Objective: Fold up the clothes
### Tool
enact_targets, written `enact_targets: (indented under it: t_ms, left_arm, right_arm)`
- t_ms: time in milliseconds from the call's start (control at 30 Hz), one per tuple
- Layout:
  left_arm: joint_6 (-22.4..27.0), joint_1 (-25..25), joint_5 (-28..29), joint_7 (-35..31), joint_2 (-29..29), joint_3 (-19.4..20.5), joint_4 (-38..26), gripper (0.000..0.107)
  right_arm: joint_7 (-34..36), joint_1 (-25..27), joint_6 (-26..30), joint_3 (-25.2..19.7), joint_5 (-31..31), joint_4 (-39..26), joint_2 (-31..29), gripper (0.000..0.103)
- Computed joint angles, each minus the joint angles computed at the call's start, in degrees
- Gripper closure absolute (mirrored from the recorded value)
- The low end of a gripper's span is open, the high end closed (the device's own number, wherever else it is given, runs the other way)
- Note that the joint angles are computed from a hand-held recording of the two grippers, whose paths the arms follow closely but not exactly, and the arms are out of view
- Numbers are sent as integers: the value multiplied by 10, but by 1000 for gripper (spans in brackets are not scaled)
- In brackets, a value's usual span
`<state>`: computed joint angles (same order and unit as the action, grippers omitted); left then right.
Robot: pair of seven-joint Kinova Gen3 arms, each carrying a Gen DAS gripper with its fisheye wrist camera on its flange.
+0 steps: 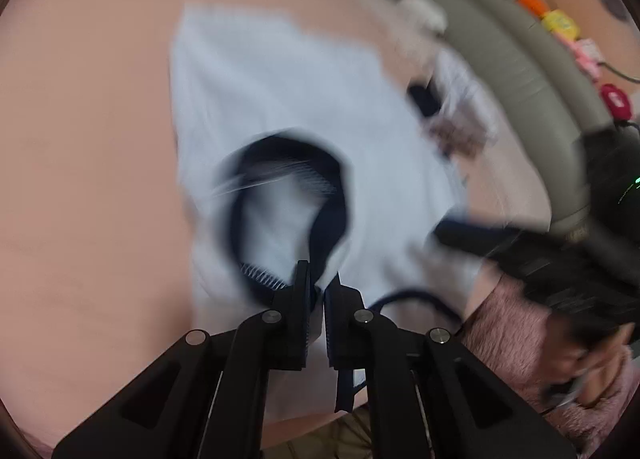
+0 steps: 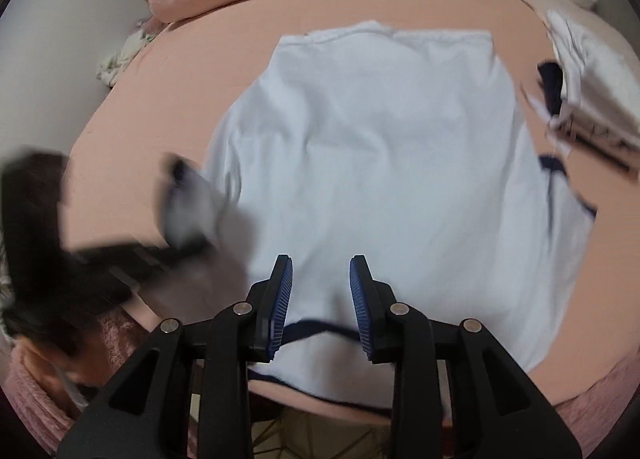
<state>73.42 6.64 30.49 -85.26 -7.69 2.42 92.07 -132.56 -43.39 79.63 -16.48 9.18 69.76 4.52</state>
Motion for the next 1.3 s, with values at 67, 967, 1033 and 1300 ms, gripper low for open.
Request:
enact_targets:
  t_ms: [67, 967, 1033, 1300]
  left_arm:
    - [9, -9, 32, -5, -1, -18, 22, 90]
    - [-45, -22, -54, 101, -100, -27, 67, 76]
    - [-37, -19, -66, 110, -89, -17, 58, 76]
    - [-8, -16, -78, 98, -88, -28, 66, 74]
  right_arm:
    - [12, -9, -1, -4, 12, -16, 16, 73]
    - [77, -52, -14, 39, 6, -85, 109, 76]
    - [105, -43, -21, 9, -17, -80, 111, 75]
    - [83, -106, -11, 56, 12, -69, 152, 88]
